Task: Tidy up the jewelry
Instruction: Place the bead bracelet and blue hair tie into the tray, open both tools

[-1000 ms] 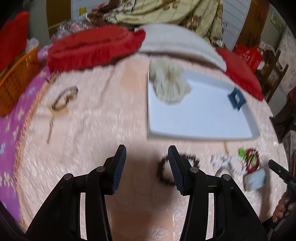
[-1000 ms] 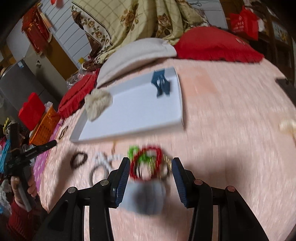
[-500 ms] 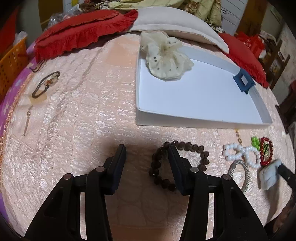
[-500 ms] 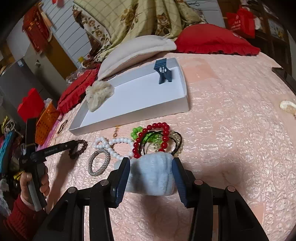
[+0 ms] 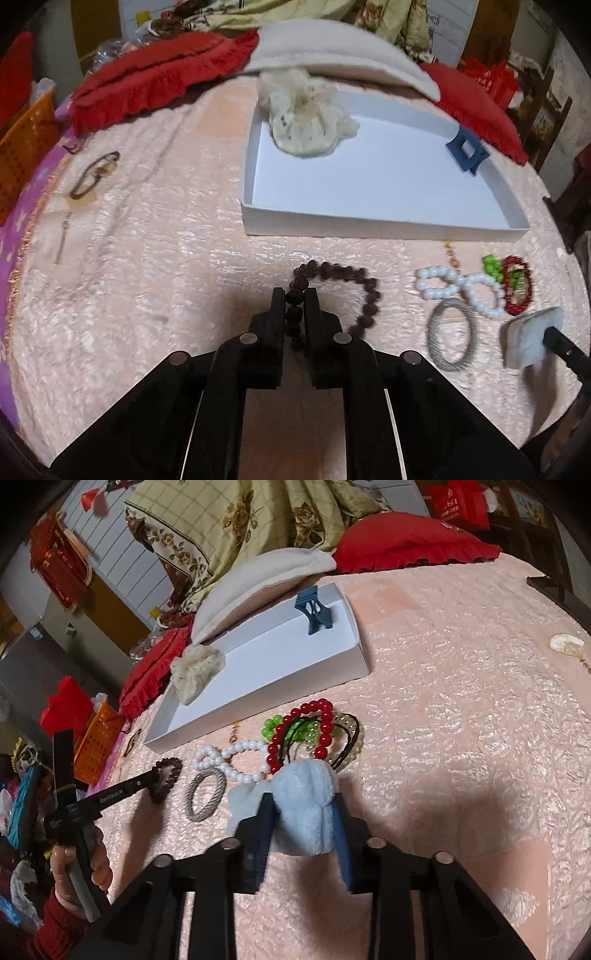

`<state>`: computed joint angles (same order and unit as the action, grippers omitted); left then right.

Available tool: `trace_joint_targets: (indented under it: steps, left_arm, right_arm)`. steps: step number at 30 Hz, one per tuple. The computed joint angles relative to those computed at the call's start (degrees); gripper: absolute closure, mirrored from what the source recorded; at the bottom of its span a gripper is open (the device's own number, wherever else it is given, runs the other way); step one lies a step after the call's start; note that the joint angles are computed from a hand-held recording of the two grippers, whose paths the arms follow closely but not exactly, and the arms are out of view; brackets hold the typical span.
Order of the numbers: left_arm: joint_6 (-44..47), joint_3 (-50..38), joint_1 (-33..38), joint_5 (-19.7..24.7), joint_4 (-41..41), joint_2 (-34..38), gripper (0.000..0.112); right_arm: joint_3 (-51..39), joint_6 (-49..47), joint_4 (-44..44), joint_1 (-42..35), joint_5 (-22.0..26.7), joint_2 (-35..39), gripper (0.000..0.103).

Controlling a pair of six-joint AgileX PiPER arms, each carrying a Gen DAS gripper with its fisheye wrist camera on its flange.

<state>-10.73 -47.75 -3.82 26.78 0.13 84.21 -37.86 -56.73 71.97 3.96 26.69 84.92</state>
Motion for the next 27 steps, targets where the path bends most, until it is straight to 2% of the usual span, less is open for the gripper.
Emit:
trace_joint_targets:
  steps: [7, 11, 14, 17, 22, 27]
  left_arm:
    - [1.6, 0.2, -2.0, 5.5, -1.2, -11.8, 0.104]
    - [6.8, -3.7, -1.8, 6.6, -6.2, -12.6, 0.104]
    - [12.6, -7.9, -0.8, 7.3, -11.5, -10.5, 0.104]
    - [15.0, -13.7, -1.3, 8.7, -13.4, -6.9, 0.104]
    - [13.2, -26.5, -4.0, 12.2, -9.7, 2.7, 0.104]
    - [8.7, -42.5, -5.6, 17.6, -4.2, 16.2, 0.104]
  right_arm:
    - [2.3, 1.0, -2.3, -2.6, 4.8, -8.2, 0.078]
    - [0.9, 5.0, -5.2, -3.0, 7.1, -11.1, 0.078]
    - [-2.8, 8.1, -7.2, -1.5, 8.1, -9.7, 0.078]
    - [-8.7, 11.2, -8.9, 1.5, 6.9, -5.2, 0.078]
    - [-23.0, 16.3, -10.4, 4.4, 5.2, 7.0, 0.078]
    - [-43.5, 31.4, -21.3, 4.8, 9.5, 22.7, 0.078]
